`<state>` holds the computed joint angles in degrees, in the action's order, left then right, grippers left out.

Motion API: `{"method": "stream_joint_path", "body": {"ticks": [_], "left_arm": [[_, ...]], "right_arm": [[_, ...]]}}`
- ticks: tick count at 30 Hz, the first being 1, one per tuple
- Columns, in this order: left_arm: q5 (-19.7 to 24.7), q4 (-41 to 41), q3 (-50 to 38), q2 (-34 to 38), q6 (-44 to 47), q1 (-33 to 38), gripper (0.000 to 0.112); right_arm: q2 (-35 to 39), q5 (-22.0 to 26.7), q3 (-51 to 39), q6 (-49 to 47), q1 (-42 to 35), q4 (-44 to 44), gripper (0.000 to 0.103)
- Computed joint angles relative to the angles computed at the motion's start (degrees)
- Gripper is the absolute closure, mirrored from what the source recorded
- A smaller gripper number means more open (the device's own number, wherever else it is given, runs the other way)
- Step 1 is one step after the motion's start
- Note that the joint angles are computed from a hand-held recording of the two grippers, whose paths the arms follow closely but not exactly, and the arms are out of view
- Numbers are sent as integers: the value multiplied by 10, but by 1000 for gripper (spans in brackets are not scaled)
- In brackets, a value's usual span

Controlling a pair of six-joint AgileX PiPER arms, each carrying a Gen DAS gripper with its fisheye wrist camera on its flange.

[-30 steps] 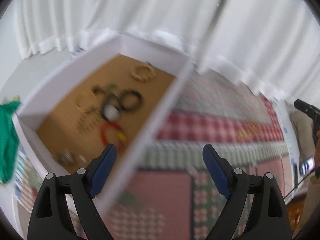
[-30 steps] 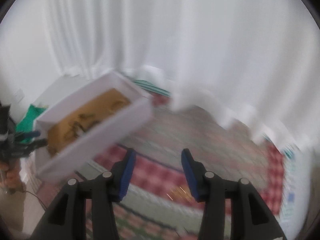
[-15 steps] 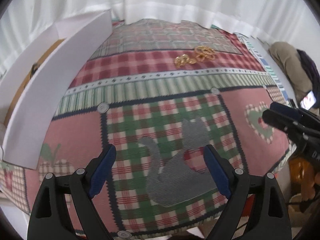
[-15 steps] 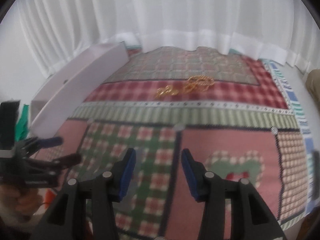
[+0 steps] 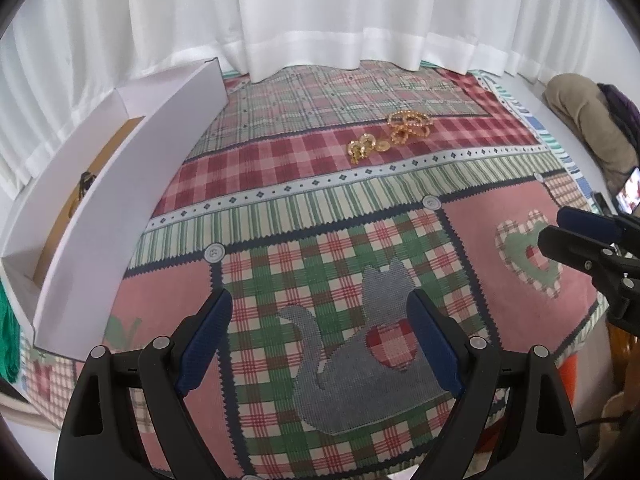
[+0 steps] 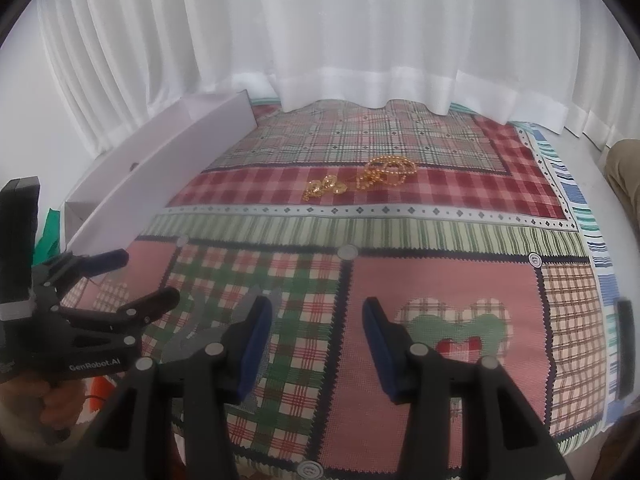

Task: Organize jewelry

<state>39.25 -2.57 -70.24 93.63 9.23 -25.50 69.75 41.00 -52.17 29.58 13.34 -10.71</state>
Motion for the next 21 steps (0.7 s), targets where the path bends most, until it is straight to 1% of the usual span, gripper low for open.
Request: {"method": "stream_joint_path", "body": {"ticks": [8,16,21], "left_arm": [[4,-11,-8,27,9,6,22],[35,-36,-38,82,34,20,22],[44,-31,-59,109,31,19,22]], "right_arm": [[14,-3,0,2,3,2,55],[39,-24,21,-55,-37,69,55],[57,-34,25,-105,-67,120,55]]}}
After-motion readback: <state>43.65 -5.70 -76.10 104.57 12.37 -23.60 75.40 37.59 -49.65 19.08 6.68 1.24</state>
